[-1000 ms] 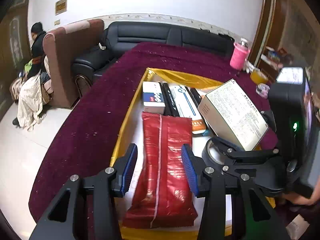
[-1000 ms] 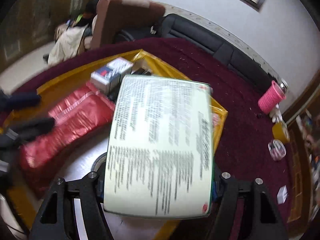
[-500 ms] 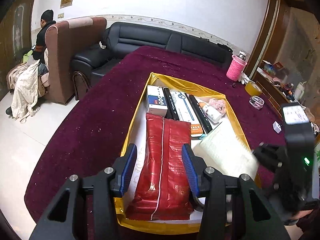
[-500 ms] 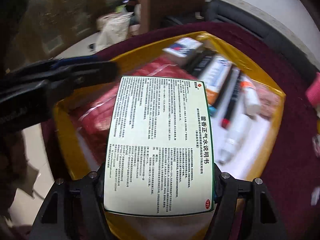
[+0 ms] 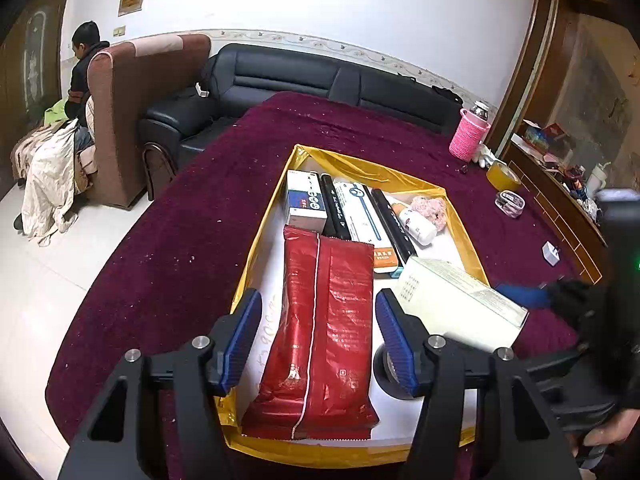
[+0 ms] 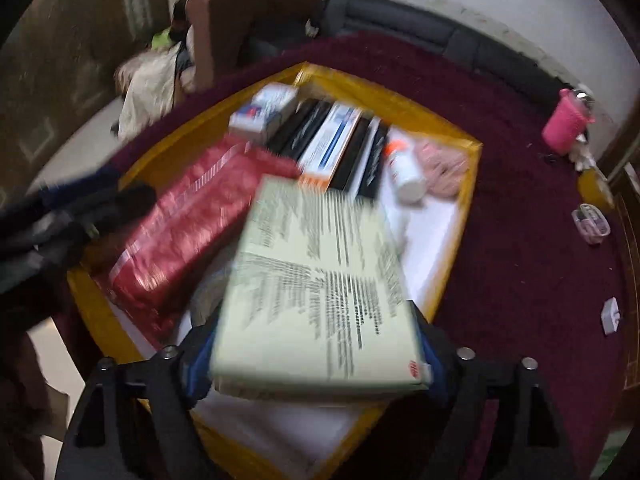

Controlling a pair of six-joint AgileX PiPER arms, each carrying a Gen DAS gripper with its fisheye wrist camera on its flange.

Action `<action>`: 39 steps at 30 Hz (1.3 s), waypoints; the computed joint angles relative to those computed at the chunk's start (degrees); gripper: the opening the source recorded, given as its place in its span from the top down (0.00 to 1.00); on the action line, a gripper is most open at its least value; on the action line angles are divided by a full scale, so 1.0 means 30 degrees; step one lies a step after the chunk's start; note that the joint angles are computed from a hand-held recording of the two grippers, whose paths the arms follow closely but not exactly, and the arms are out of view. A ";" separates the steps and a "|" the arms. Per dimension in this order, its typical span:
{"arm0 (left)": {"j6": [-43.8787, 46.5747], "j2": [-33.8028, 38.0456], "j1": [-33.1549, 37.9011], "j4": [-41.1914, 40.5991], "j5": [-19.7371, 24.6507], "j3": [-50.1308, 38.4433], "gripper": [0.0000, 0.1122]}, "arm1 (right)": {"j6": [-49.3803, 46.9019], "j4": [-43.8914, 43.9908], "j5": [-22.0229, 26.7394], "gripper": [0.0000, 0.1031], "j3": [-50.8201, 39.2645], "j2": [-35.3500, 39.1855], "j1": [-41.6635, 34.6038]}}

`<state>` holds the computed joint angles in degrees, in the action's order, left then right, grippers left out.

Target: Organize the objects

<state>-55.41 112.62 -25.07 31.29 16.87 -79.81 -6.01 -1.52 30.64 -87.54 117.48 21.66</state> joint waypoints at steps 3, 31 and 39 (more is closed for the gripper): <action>-0.0408 -0.0156 0.0004 0.0287 -0.0154 0.0238 0.44 | -0.2982 0.3620 -0.1607 0.11 0.0855 -0.0748 -0.0822; -0.6826 -0.0777 0.0778 0.4584 -0.0550 0.1957 0.33 | -1.3027 2.0090 0.6691 0.10 -0.4387 0.2658 -0.3265; -1.4875 -0.2327 0.1532 1.1154 -0.0137 0.4390 0.33 | -1.0694 1.9350 1.0437 0.10 -0.6963 0.5394 -0.2735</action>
